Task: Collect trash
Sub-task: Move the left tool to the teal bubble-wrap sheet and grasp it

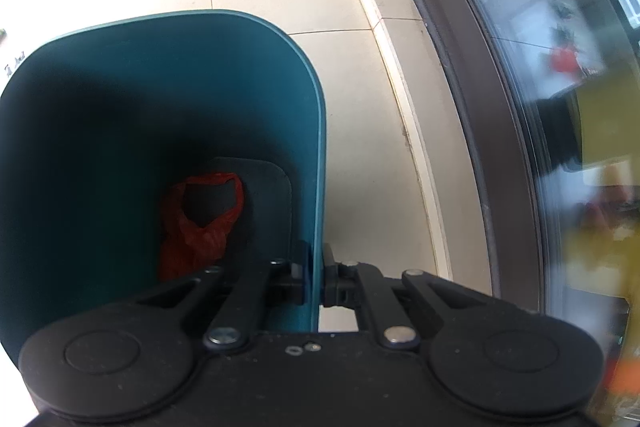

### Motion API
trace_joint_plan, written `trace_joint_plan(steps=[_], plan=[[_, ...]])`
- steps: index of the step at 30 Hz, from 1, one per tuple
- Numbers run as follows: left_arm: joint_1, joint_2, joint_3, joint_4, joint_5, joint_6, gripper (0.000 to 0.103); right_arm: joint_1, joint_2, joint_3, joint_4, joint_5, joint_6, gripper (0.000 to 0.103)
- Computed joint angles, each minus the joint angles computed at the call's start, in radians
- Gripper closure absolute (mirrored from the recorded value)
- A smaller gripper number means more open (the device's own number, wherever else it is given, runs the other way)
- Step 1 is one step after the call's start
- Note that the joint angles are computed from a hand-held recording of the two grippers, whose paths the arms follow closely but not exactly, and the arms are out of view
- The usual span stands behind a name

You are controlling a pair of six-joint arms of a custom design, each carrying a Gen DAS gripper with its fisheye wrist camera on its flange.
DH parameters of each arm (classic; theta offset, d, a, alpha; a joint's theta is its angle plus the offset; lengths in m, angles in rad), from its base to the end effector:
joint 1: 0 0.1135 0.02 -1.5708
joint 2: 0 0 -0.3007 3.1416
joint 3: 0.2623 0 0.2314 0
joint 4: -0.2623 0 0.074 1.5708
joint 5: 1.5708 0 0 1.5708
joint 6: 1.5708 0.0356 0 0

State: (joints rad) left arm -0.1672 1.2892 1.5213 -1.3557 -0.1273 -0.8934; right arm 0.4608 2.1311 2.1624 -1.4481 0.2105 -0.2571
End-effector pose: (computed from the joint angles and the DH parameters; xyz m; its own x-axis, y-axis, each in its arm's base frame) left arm 0.1855 -0.0267 0.4136 -0.6437 -0.6752 -0.3602 -0.6232 0.7357 -0.2652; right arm 0.3777 0.1792 0.3277 -0.7527 -0.6513 -0.0958 -0.6178 0.7492 -0.2387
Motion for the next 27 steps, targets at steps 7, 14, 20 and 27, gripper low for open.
trace_joint_plan(steps=[7, 14, 20, 27], plan=[[0.300, -0.128, -0.162, 0.031, -0.015, 0.223, 0.031, 0.021, -0.011, -0.046, 0.068, 0.030, -0.038, 0.098], [0.716, -0.181, -0.540, 0.346, 0.079, 0.621, 0.031, 0.029, -0.032, -0.102, 0.110, 0.058, -0.039, 0.096], [1.103, 0.000, -0.727, 0.662, 0.322, 1.088, 0.031, 0.029, -0.020, -0.120, 0.110, 0.102, -0.016, 0.092], [1.237, 0.311, -0.769, 0.915, 0.348, 1.387, 0.032, 0.035, 0.018, -0.119, 0.087, 0.157, 0.066, 0.086]])
